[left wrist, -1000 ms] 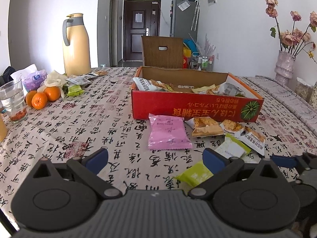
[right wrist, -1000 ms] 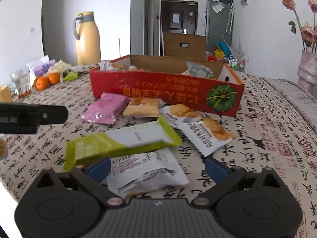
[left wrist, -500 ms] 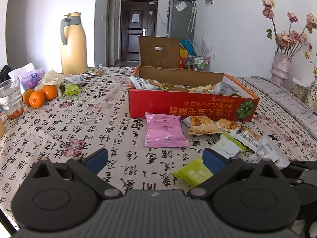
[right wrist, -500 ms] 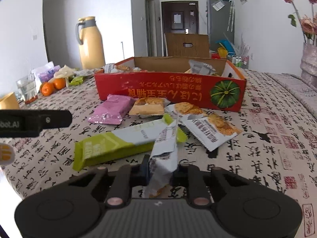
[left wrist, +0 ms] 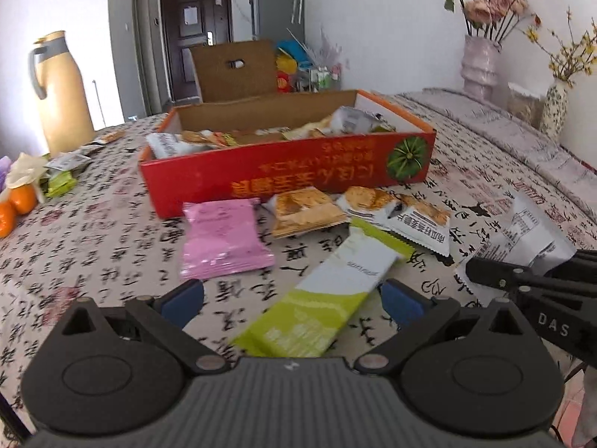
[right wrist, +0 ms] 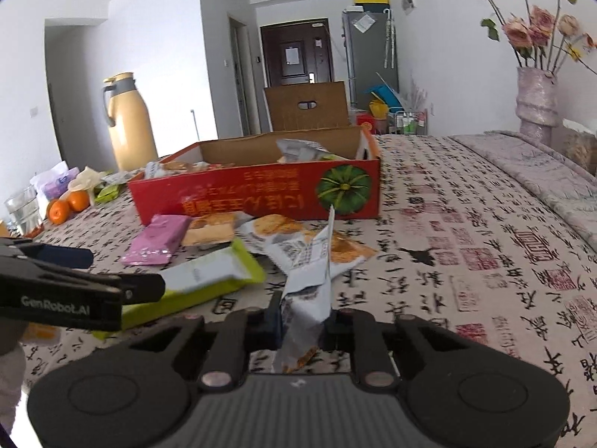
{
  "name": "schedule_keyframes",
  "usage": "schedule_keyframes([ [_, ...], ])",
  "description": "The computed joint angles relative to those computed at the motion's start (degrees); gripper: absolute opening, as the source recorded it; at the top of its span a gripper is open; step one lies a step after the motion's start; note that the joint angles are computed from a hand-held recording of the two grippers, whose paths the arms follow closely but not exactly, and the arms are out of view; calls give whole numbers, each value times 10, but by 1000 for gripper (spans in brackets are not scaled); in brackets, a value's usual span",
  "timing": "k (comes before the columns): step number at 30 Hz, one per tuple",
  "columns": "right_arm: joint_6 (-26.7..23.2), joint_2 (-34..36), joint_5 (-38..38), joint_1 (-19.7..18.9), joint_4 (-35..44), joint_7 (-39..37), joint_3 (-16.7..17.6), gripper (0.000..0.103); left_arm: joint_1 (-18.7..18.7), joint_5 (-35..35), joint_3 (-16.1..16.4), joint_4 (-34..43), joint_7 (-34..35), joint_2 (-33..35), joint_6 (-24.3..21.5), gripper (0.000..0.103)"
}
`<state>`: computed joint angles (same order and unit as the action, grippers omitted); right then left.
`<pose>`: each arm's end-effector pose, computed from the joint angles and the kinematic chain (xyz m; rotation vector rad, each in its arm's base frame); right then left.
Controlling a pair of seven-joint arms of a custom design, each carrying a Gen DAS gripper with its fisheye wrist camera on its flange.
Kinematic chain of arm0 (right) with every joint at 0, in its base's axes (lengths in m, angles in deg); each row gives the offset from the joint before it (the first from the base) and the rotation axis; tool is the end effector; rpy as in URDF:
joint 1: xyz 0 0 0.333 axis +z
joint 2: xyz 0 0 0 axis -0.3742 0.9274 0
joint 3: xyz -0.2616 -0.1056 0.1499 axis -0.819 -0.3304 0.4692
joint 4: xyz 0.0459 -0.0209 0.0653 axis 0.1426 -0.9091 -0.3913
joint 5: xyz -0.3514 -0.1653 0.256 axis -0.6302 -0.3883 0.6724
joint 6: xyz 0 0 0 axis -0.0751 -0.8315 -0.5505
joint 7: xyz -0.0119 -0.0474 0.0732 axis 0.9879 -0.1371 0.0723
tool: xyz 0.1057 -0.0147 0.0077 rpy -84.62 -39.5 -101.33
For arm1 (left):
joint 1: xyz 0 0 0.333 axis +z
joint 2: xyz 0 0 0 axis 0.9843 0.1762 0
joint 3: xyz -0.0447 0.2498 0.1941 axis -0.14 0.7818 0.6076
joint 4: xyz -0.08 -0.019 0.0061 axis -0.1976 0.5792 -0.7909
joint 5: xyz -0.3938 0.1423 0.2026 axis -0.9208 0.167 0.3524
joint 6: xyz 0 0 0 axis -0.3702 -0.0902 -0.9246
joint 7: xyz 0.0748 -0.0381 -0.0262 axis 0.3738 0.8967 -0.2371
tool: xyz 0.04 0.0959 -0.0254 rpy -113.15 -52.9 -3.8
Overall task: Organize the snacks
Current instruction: 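Grasp a white-green bar packet with the left gripper while the right holds its wrapper, then carry the wrapper and bar packet toward the cardboard box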
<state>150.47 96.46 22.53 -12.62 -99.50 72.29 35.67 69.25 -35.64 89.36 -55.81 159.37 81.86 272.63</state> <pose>0.6555 0.1978 0.2163 -1.6446 1.4399 -0.6571 0.6805 -0.0855 0.2370 -1.5332 1.8310 -0.8497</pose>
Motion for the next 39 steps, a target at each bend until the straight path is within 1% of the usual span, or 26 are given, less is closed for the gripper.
schedule_keyframes([
  [2, 3, 3, -10, -10, 2, 7, 4, 16, -9, -4, 4, 18, 1, 10, -21, 103],
  [4, 7, 8, -30, -27, 5, 21, 13, 16, -22, -6, 14, 33, 0, 20, -35, 103],
  [6, 7, 12, -44, -36, 9, 31, 17, 16, -31, -4, 21, 43, -5, 28, -44, 103],
  [8, 5, 17, -58, -44, 14, 39, 20, 16, -51, -10, 39, 56, -14, 38, -55, 103],
  [9, 2, 19, -65, -49, 17, 44, 23, 16, -70, -20, 58, 62, -20, 43, -63, 103],
  [10, -2, 22, -71, -52, 20, 47, 24, 16, -70, -17, 59, 67, -27, 46, -74, 99],
  [11, -6, 24, -77, -56, 23, 50, 26, 16, -60, -7, 49, 71, -33, 46, -83, 93],
  [13, -10, 29, -87, -62, 27, 57, 31, 16, -30, 19, 21, 73, -42, 45, -86, 84],
  [14, -11, 31, -92, -66, 29, 59, 34, 16, -12, 34, 4, 71, -46, 43, -85, 75],
  [15, -12, 32, -95, -67, 30, 61, 35, 16, 17, 52, -24, 70, -48, 41, -84, 71],
  [16, -12, 33, -97, -69, 31, 63, 36, 16, 32, 65, -40, 68, -50, 39, -81, 63],
  [17, -14, 33, -99, -70, 32, 64, 36, 16, 46, 78, -53, 64, -52, 38, -76, 55],
  [18, -14, 34, -99, -70, 32, 65, 37, 16, 59, 91, -66, 60, -53, 36, -71, 50],
  [19, -15, 35, -101, -71, 33, 66, 37, 16, 68, 101, -75, 56, -55, 34, -67, 42],
  [20, -15, 35, -102, -72, 32, 67, 38, 16, 69, 107, -76, 54, -57, 33, -65, 40],
  [23, -16, 34, -105, -73, 29, 70, 39, 16, 47, 105, -56, 45, -66, 28, -56, 38],
  [25, -14, 33, -108, -75, 26, 71, 41, 16, 26, 95, -36, 39, -68, 25, -51, 37],
  [28, -10, 30, -111, -75, 21, 73, 41, 16, 3, 81, -13, 27, -67, 18, -39, 37],
  [32, -4, 26, -111, -71, 14, 75, 38, 16, -49, 39, 34, 9, -44, 11, -15, 37],
  [36, 3, 20, -113, -68, 7, 76, 35, 16, -61, 3, 39, -7, -14, 1, 6, 37],
  [37, 5, 18, -112, -66, 5, 76, 34, 16, -61, -4, 38, -12, -7, -2, 12, 37],
  [39, 8, 15, -110, -62, 3, 75, 31, 16, -50, -10, 26, -17, 4, -8, 18, 37],
])
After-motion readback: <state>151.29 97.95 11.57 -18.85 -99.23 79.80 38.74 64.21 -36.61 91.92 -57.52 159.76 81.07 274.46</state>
